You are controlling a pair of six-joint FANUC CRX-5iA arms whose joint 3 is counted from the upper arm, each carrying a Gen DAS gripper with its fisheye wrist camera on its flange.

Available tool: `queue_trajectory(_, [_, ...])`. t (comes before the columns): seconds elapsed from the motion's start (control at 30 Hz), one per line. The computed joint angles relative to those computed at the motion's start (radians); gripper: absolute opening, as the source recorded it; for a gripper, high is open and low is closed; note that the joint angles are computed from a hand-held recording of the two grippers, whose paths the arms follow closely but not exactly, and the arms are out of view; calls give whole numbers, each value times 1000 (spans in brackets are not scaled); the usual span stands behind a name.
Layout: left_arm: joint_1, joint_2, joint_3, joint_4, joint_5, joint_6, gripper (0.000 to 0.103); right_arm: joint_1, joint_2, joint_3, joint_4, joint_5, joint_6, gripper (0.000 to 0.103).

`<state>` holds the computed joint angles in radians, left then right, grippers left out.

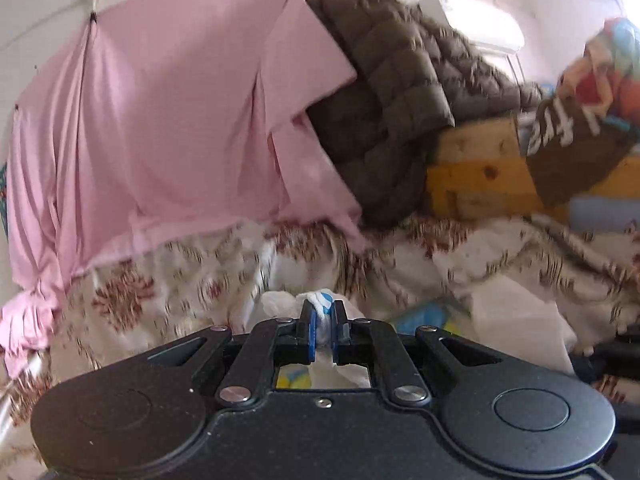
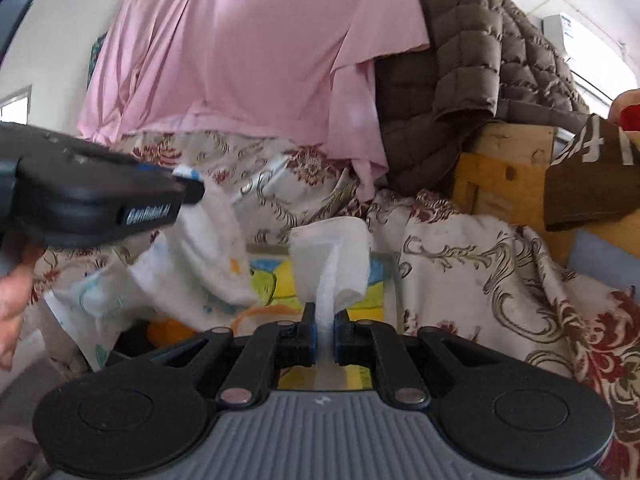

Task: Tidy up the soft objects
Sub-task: 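Carry the tissue and white cloth onto the cartoon tray and open both tools, then move both open tools back toward the pile beside the milk carton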

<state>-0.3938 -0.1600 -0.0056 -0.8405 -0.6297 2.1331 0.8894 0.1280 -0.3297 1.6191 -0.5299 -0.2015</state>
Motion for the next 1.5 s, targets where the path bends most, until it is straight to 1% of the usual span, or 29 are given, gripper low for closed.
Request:
queue_trajectory(0.07, [18,0,-17,43,0,-39,7,10,14,15,-28,-20,35,9])
queue_trajectory(0.13, [40,-5,-35,97,-1,-88,7,12,19,16,-22,-28,36,10])
queue_trajectory(0.2, [69,-16,-56,161,14,-145,8,11,23,16,-17,-36,38,12])
queue_trajectory(0.3, [99,-17,-63,242,7,-205,9,14,24,14,-23,-47,45,18])
queue_trajectory(0.37, [118,-15,-64,299,-2,-242,10,15,25,17,-41,-49,53,26])
queue_trajectory(0.4, [119,-13,-63,305,-9,-243,11,16,26,21,-59,-48,65,32])
queue_trajectory(0.43, [119,-9,-58,309,-21,-245,12,18,26,25,-81,-47,81,36])
queue_trajectory(0.5, [124,2,-49,331,-49,-260,14,23,27,30,-117,-48,105,39])
queue_trajectory(0.57, [126,9,-43,339,-74,-261,16,26,28,33,-140,-51,117,46])
queue_trajectory(0.6, [128,10,-42,340,-84,-261,17,26,26,30,-142,-51,117,52])
queue_trajectory(0.63, [128,11,-43,339,-91,-259,18,26,25,29,-140,-56,117,56])
queue_trajectory(0.67, [128,9,-44,335,-96,-254,20,28,24,28,-138,-63,119,56])
queue_trajectory(0.73, [124,4,-48,319,-103,-247,29,31,23,29,-142,-71,125,59])
queue_trajectory(0.77, [124,0,-51,317,-103,-249,37,34,22,28,-144,-77,124,61])
queue_trajectory(0.8, [125,-8,-58,318,-97,-251,43,37,21,28,-145,-84,123,63])
queue_trajectory(0.83, [128,-14,-65,323,-90,-252,47,39,19,27,-142,-88,118,66])
queue_trajectory(0.93, [130,-37,-83,325,-70,-229,61,42,9,16,-112,-103,76,72])
queue_trajectory(0.97, [128,-43,-86,320,-68,-216,62,42,5,12,-99,-107,61,74])
queue_trajectory(1.07, [123,-63,-97,308,-61,-181,71,45,-11,-4,-50,-126,-1,79])
queue_trajectory(1.1, [121,-72,-102,300,-59,-168,72,45,-17,-8,-36,-130,-20,81])
queue_trajectory(1.23, [111,-108,-116,269,-74,-101,78,51,-42,-30,22,-164,-108,86])
queue_trajectory(1.37, [115,-163,-147,271,-84,-48,84,65,-72,-55,67,-210,-208,95])
queue_trajectory(1.43, [118,-194,-164,279,-91,-42,88,72,-93,-71,79,-222,-253,99])
queue_trajectory(1.5, [120,-231,-186,287,-93,-51,91,75,-114,-86,84,-221,-291,100])
